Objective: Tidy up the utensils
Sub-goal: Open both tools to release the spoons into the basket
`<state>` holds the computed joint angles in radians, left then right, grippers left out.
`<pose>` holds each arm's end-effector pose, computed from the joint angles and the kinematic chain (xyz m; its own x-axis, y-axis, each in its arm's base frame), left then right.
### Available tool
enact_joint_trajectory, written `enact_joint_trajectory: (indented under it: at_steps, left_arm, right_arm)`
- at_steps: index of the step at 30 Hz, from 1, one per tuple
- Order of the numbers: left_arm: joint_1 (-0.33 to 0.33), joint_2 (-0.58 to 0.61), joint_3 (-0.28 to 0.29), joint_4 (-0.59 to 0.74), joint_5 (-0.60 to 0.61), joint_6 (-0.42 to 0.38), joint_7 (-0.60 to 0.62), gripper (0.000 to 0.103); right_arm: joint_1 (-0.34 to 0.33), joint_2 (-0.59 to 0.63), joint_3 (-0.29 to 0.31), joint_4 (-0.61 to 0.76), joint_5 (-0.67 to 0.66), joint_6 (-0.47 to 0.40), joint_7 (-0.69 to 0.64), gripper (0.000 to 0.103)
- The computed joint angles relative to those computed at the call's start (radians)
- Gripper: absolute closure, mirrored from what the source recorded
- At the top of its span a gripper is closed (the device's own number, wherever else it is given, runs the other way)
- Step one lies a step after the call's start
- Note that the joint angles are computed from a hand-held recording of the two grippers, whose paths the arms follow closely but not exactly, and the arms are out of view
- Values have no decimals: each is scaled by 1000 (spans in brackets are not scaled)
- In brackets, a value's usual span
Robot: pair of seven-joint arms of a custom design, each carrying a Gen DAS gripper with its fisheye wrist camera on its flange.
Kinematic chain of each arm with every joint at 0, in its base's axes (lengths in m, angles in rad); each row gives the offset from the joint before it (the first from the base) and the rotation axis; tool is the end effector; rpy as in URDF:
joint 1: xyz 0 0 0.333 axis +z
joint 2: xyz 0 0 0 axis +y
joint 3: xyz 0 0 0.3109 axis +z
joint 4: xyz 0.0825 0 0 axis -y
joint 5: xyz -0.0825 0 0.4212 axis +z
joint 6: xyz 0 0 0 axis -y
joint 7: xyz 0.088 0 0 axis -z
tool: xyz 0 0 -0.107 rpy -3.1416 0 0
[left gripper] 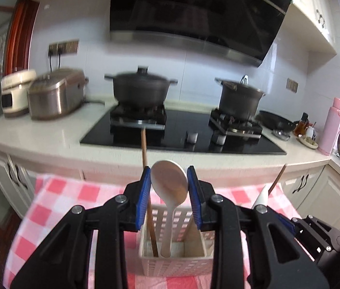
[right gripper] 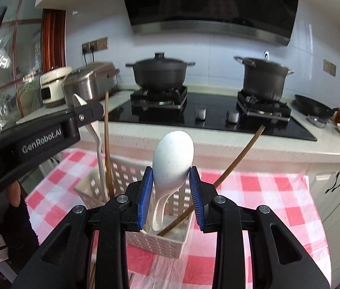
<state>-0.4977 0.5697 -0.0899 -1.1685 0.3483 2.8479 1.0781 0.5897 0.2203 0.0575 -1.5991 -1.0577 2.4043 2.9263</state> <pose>0.6691 -0.4389 0.5916 -0.3991 -0.9049 0.1481 -0.4520 0.0537 -0.8904 0.5724 0.4205 0.5576 -0.0993 -0.9950 -0.0116 -0.5056 0.0605 -0.8606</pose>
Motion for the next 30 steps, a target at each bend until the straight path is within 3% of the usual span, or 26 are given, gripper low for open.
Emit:
enact_joint_trajectory:
  at_steps: [6,9,11,13,18,23,26,30]
  left_arm:
    - [14,1,2,-42,-16,-6,-6,72]
    - [5,-33,26,-96,9,19,-41,64]
    - [-7,-68,50,-143,42,40,-81,61]
    - [-19,-113,77,-202,86,61,-135,50]
    - [-67,-263,169,-393,289,118,-368,31]
    - [-120,-436,259,-591,630,132,-727,9]
    - [-105,-537,249,-701,788,116,-879,5]
    - [-57,-652,199,-838,888,82,-947,5]
  right_arm:
    - [-7,4,-2,-20,32,17,2,71]
    - [-2,-9,-1,-32,24,6,18,62]
    - [1,-24,3,-44,10,-7,31,62]
    - [5,-51,13,-67,-10,-21,54,62]
    - [10,-112,55,-123,-51,-53,102,62]
    - [23,-166,108,-182,-93,-105,160,53]
    - [37,-197,143,-221,-126,-148,205,50]
    - [47,-229,181,-271,-139,-181,265,47]
